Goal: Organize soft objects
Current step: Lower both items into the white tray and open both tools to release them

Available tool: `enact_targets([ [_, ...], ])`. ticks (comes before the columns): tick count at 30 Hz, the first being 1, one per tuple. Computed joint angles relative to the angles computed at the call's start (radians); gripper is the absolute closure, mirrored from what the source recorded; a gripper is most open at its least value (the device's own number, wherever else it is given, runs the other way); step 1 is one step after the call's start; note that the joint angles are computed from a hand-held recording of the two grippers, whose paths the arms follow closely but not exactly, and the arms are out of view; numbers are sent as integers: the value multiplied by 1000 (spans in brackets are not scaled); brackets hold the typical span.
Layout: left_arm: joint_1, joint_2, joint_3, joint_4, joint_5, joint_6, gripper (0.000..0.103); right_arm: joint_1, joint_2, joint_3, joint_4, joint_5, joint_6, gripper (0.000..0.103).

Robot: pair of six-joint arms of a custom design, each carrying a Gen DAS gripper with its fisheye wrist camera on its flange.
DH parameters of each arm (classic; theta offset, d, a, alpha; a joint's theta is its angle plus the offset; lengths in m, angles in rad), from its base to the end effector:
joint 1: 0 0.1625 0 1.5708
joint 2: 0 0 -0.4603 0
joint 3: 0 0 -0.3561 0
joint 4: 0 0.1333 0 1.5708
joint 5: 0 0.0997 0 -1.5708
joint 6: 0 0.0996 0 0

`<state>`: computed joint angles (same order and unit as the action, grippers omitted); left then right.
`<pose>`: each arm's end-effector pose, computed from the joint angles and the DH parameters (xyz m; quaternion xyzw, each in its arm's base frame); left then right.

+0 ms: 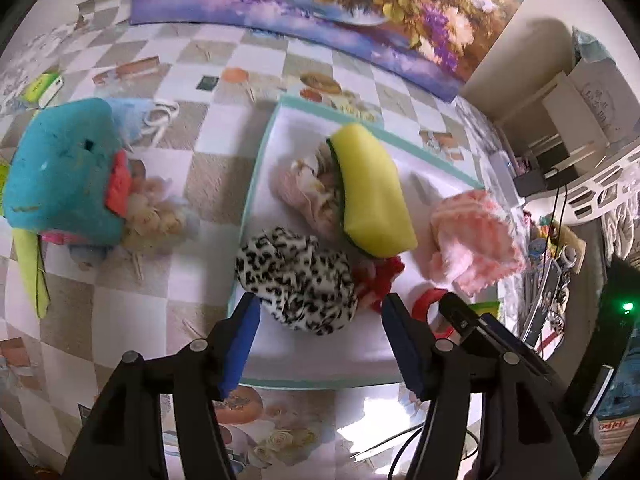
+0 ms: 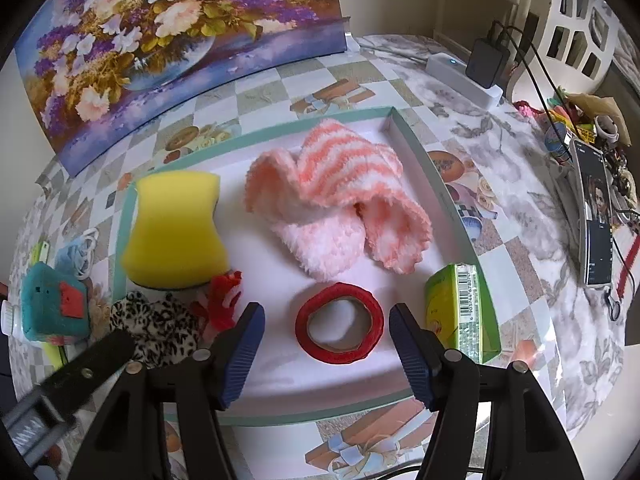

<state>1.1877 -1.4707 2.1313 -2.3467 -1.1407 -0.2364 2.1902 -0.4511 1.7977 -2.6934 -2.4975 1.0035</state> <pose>-0.0011 -0.4703 0.3235 0.0592 0.9736 -0.1186 0.1857 0.3789 -0.4389 -0.0645 -0.1206 -0.8821 0.2533 0.3783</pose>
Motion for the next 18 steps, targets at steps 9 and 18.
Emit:
enact_targets([
  [9,-46,-28,34,-37,242,-32,14,2,8,-15,27,-2,-9,33],
  [18,-39,-11,17,78,410,-128,13,7,22,-51,129,-35,2,0],
])
